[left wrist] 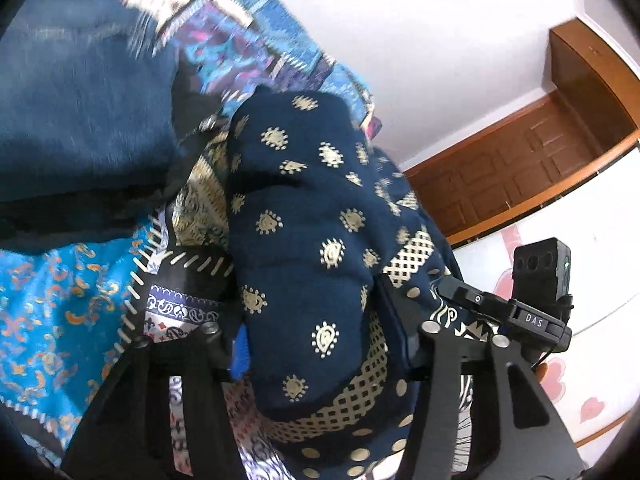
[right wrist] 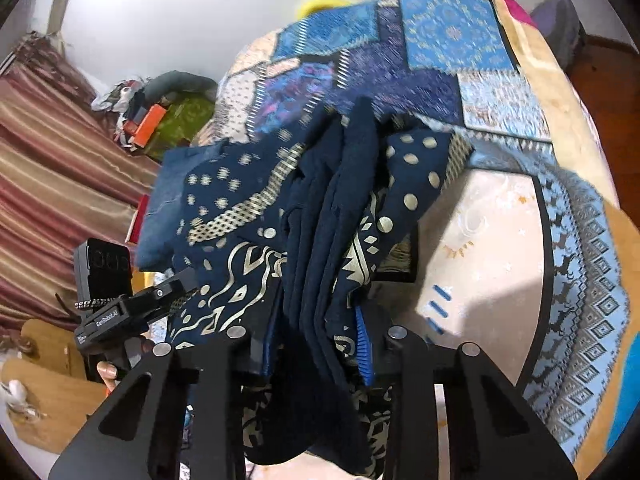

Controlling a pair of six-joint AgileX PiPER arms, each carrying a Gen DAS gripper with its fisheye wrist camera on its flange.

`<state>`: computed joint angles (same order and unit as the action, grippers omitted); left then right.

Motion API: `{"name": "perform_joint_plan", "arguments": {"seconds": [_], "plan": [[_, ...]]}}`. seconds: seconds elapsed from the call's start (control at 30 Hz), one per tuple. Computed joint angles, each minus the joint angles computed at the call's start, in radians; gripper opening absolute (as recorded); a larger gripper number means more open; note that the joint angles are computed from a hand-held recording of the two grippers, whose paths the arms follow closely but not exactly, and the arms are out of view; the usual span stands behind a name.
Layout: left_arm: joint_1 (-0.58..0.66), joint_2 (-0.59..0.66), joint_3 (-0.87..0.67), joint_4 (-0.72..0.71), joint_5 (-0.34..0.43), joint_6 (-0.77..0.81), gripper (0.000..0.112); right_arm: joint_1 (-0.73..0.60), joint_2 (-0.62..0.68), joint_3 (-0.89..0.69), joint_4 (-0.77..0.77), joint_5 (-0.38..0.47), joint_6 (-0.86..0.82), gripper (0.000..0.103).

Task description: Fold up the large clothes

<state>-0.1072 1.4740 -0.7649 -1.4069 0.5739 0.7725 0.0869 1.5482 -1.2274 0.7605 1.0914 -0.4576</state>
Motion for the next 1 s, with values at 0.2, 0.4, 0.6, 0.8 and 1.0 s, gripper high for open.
{"name": "perform_joint_plan", "arguments": {"seconds": [0.2,0.4,0.6,0.8,1.0], "plan": [[0.099,-0.234,-0.01,0.235,0.069,-0.217,0.05,0.12,-0.09,-0.091,-0.081,-0.013,0.11,0.027],[0.39,-0.418,-0.12,0.383,0.307,-0.284,0.05,0.304,-0.065,-0.301,-0.144,-0.04,0.246,0.027],[0.763,-0.385,-0.293,0.358,0.563,-0.158,0.05,0.473,0.083,-0.534,-0.189,-0.105,0.335,0.027],[0.841,-0.195,-0.411,0.368,0.513,-0.078,0.05,0.596,0.32,-0.812,-0.255,-0.121,0.445,0.027],[0.812,0.046,-0.44,0.417,0.387,-0.062,0.05,0.653,0.595,-1.088,-0.364,-0.064,0.555,0.027]]}}
